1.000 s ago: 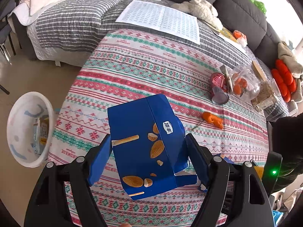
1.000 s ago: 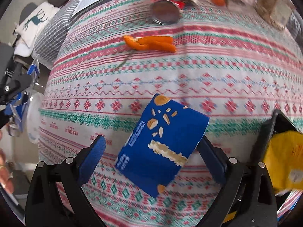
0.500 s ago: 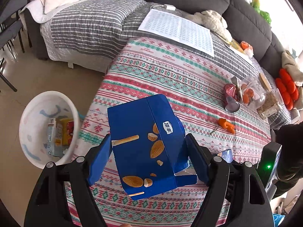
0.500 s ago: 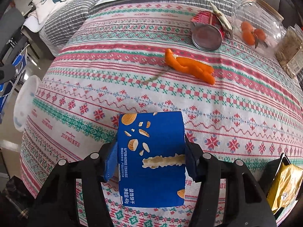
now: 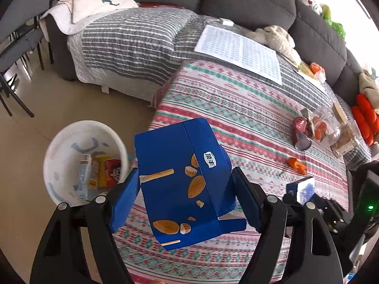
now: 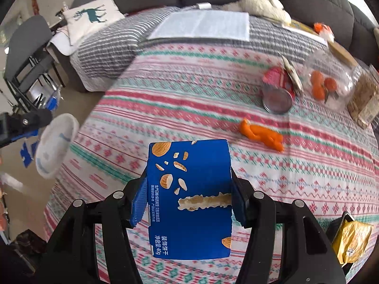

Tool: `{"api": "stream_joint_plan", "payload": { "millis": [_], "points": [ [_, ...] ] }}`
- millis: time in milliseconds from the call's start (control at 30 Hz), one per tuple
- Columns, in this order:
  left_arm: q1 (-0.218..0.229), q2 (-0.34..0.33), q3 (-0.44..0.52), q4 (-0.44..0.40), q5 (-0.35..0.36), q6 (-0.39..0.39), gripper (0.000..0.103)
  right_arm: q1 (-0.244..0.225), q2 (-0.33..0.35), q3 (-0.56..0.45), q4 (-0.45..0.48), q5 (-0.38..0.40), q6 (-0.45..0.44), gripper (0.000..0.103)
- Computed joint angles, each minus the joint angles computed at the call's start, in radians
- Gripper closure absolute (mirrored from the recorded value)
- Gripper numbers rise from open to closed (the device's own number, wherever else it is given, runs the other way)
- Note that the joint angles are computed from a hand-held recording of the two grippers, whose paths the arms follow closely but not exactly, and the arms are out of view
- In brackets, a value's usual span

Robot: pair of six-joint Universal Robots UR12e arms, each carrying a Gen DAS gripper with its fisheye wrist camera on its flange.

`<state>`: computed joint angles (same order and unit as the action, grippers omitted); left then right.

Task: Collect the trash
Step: 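Carry both blue boxes toward the white bucket with both tools, then drop the snack box into the white bucket with the left tool while the right tool drops the packet in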

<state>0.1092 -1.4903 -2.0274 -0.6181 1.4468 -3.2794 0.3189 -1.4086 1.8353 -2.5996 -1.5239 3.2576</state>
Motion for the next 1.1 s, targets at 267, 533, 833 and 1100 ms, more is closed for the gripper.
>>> {"api": "stream_joint_plan", "payload": {
  "millis": [267, 533, 833, 1100],
  "points": [
    [0.043, 0.027, -0.025, 0.041, 0.088, -0.006, 0.027, 0.046, 0.025, -0.037, -0.060, 0.020, -0.030, 0.047],
    [0.109, 0.052, -0.049, 0.058, 0.175, -0.018, 0.027, 0.098, 0.097, -0.122, -0.067, 0.104, 0.016, 0.047],
    [0.182, 0.031, -0.046, 0.019, 0.207, -0.024, 0.025, 0.160, 0.181, -0.224, -0.055, 0.123, 0.014, 0.047],
    [0.247, 0.039, -0.040, -0.002, 0.109, -0.089, 0.019, 0.198, 0.240, -0.296, -0.017, 0.103, 0.010, 0.047]
  ]
}}
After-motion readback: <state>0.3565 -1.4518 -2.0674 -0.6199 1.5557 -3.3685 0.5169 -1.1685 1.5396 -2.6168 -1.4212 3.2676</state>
